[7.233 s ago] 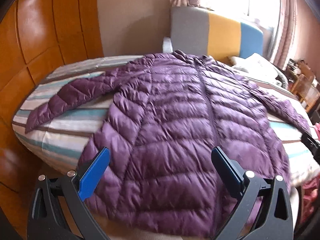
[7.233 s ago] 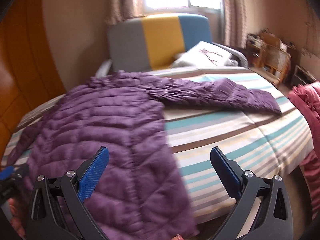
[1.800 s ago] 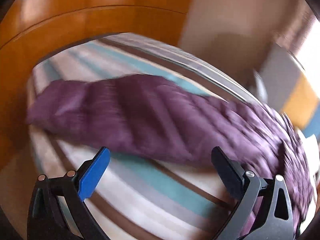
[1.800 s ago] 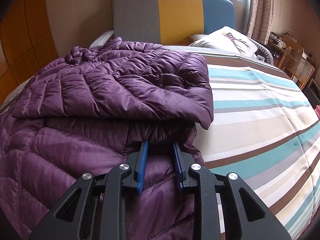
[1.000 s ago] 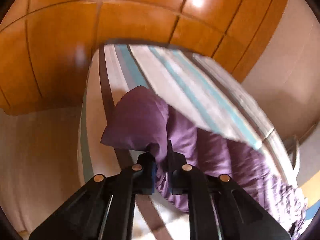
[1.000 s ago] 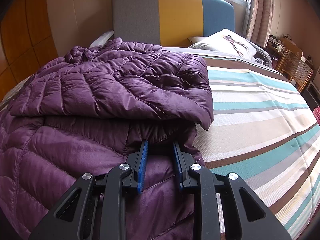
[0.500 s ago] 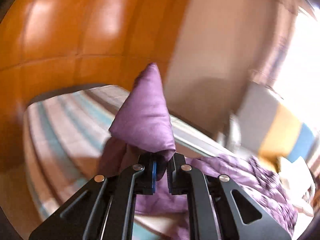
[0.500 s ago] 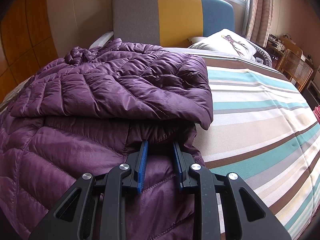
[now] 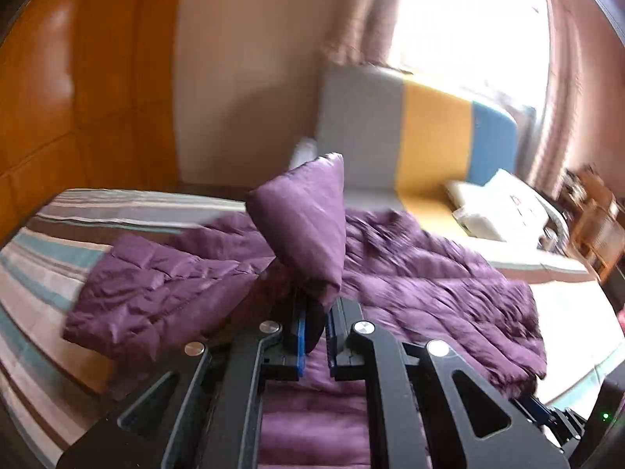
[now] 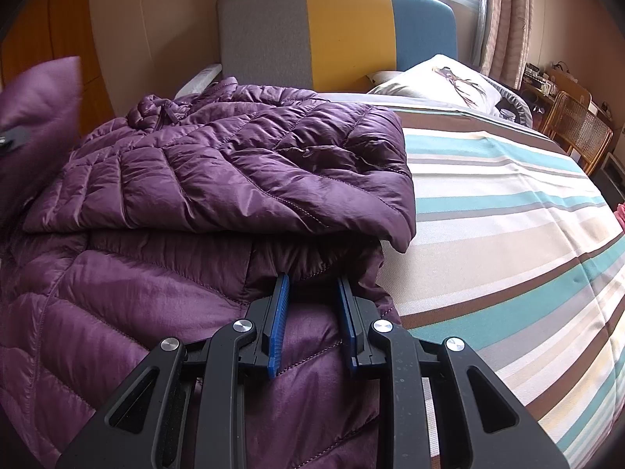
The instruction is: Fold large clothes
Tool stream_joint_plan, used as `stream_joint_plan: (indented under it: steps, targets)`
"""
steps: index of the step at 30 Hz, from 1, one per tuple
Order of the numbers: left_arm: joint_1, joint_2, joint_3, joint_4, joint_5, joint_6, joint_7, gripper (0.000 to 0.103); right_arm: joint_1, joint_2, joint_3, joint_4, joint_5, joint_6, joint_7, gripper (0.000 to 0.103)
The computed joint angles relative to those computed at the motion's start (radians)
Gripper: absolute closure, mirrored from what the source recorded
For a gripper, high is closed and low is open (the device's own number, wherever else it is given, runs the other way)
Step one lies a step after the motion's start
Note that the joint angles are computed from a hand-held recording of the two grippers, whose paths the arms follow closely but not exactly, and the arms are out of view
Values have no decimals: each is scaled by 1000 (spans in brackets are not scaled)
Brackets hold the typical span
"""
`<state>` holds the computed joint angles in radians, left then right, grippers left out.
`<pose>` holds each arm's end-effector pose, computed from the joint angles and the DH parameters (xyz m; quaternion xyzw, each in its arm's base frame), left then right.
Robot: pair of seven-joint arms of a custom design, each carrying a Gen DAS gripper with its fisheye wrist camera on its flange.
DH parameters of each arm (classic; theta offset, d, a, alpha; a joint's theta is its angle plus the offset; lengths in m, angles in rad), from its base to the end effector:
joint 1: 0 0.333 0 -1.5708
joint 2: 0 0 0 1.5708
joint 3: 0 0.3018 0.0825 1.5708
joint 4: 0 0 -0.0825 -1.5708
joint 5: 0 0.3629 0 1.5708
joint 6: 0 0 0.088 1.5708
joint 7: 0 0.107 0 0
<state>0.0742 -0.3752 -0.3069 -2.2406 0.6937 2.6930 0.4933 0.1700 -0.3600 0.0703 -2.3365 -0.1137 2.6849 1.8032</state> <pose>0.4565 -0.1496 0.5912 -0.7121 0.5218 -0.3122 0.3510 0.4582 0.1194 0.5524 -0.6936 0.6299 -0.2258 0.2666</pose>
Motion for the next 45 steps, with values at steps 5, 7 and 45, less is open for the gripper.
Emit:
stream_joint_plan:
  steps: [5, 7, 45]
  targets:
    - [-44, 72, -21, 34, 3, 26, 35, 96, 5, 0, -6, -2, 17, 6, -6, 79]
    - [-72, 111, -22, 60, -5, 29, 53, 96, 7, 0, -10, -4, 26, 8, -10, 79]
    - [114, -2, 97, -163, -284, 82, 288, 23, 135, 366, 16, 522, 134, -147, -108, 79]
